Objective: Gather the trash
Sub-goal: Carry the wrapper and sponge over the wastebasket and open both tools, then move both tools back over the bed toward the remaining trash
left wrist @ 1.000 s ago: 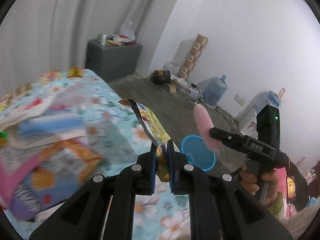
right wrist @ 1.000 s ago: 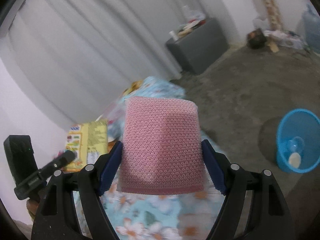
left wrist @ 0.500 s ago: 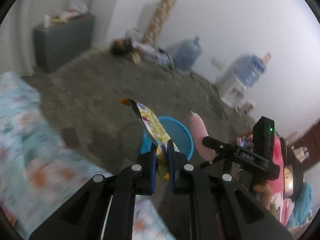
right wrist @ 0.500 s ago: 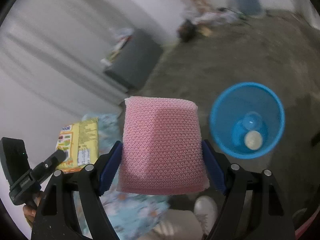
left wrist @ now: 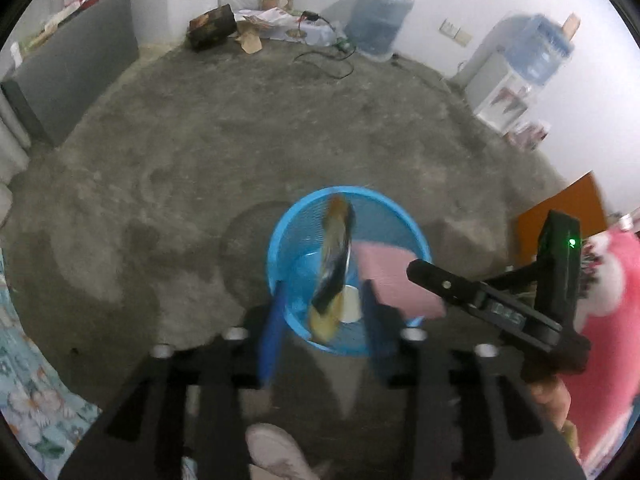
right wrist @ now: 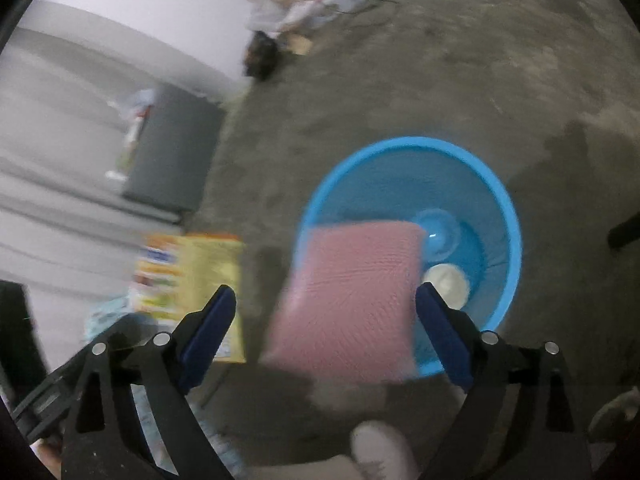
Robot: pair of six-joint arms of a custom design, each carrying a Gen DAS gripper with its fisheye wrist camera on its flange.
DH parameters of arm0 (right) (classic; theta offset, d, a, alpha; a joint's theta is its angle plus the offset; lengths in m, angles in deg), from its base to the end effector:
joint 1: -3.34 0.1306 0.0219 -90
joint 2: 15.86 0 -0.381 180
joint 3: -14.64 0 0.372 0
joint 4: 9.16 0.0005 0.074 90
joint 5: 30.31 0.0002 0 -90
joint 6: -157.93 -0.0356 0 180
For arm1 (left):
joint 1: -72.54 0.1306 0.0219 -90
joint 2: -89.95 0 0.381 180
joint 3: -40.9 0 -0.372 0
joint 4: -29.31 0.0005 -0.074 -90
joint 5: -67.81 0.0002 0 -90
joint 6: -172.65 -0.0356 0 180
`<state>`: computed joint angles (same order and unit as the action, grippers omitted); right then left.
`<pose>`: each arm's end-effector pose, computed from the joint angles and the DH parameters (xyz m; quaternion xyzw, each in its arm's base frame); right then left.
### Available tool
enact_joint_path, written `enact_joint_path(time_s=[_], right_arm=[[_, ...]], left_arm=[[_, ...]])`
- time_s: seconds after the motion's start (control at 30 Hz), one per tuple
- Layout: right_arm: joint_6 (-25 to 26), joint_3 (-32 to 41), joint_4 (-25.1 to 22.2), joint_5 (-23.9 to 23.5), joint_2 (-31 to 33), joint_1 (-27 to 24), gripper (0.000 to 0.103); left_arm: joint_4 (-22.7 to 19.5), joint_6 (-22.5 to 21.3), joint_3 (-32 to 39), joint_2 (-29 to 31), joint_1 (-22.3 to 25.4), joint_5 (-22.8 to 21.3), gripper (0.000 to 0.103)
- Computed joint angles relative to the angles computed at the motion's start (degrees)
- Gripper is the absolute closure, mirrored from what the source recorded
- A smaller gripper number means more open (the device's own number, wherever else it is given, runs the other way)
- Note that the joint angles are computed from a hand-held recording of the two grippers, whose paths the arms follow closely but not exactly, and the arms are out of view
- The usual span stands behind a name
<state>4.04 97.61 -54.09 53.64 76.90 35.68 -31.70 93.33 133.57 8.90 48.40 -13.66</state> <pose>0.3952 0.2541 0.3585 0.2433 0.9202 0.2589 0.1646 0.4474 -0.2069 0.3655 0.1291 0.9693 -0.1283 0.1655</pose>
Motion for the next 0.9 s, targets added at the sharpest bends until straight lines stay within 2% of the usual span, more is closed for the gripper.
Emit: enact_joint_path(time_s=[0.1,0.2,0.33,0.47,0.57,0.77,0.9], right_arm=[[-0.36,-0.57,-3.06,-0.14,2.49,-0.6,0.014],[-2.79,-2.43,-1.9,0.24,1.18,0.17,0.014],[-2.68,-1.7,-3.96,2.79,-0.48,1.92,0.014],[-1.51,0.66,-6.64,6.23,-1.65,3.76,0.014],[0.18,3.78,-9.62,9.77,-2.09,5.78,0.014],[4.25,14.78,-19.6,18.42,-0.68,13.02,0.01],[6.02,20.91,-23.13,22.05,0.77,17.89,0.008]], left_arm=[[0.31,-0.88,-0.34,0.55,-0.6,-1.51,0.055],[1.54,-0.71,-1.54,-1.4,-0.35,-1.22,0.049],[1.56,-1.71,-2.25,-4.45,-0.08,-3.17,0.048],[0.59,-0.92,-2.77,-8.17,0.69,-3.37,0.044],[0.04,-0.18,-3.96,-12.72,1.54,-2.19,0.039],[-1.41,0.05,-7.06,-24.91,5.35,2.16,0.024],[-5.1,-2.05,-7.97,-31.62,9.66,4.39,0.022]])
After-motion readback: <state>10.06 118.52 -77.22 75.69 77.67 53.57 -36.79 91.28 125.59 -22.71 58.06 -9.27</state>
